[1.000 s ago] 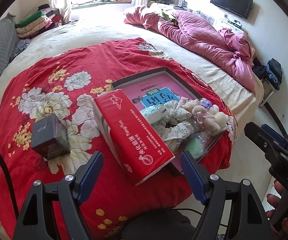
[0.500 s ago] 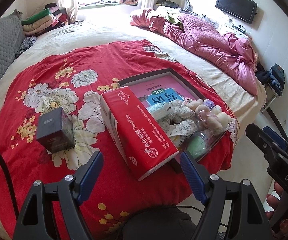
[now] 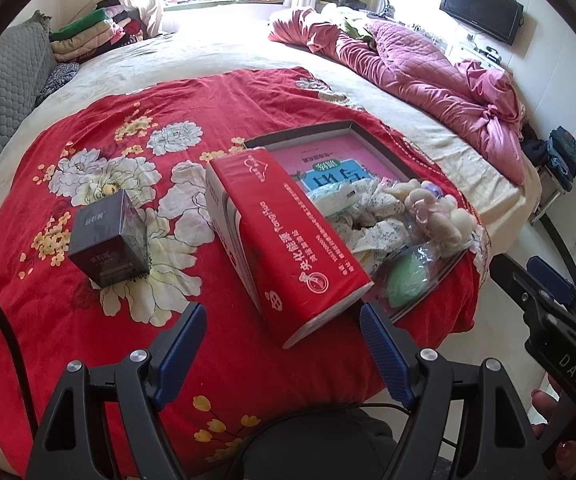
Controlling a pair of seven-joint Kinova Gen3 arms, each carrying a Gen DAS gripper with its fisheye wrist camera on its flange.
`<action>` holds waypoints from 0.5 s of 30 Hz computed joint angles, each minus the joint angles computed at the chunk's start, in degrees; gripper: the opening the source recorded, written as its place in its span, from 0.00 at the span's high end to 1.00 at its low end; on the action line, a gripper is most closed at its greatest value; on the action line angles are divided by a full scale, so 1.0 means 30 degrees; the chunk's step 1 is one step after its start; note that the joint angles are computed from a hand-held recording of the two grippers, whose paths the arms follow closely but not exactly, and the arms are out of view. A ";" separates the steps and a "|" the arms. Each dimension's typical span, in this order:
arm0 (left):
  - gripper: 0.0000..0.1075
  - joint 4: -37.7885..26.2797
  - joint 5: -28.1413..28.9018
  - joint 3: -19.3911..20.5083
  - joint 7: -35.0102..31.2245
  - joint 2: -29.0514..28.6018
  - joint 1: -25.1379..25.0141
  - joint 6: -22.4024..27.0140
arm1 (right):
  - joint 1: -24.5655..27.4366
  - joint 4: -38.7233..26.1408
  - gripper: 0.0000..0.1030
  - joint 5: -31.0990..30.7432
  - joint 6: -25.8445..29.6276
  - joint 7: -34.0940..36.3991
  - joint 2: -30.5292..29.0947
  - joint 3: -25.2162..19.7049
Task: Organize soft objects
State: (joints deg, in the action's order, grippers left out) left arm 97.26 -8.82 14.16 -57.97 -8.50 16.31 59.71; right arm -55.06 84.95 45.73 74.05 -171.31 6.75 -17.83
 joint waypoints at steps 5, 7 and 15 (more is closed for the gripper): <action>0.27 0.0199 -0.0171 0.0152 0.0209 0.0174 0.0149 -0.0019 | 0.0113 0.0380 0.25 -0.0702 -0.0206 0.0358 0.0080 -0.0008; 0.27 0.0305 -0.0191 0.0189 0.0305 0.0218 0.0243 -0.0092 | 0.0112 0.0533 0.25 -0.0870 -0.0243 0.0381 0.0087 -0.0008; 0.27 0.0586 -0.0595 0.0543 0.0790 0.0261 0.0787 -0.0044 | -0.0280 0.0787 0.25 -0.1350 0.0254 -0.0022 -0.0019 -0.0333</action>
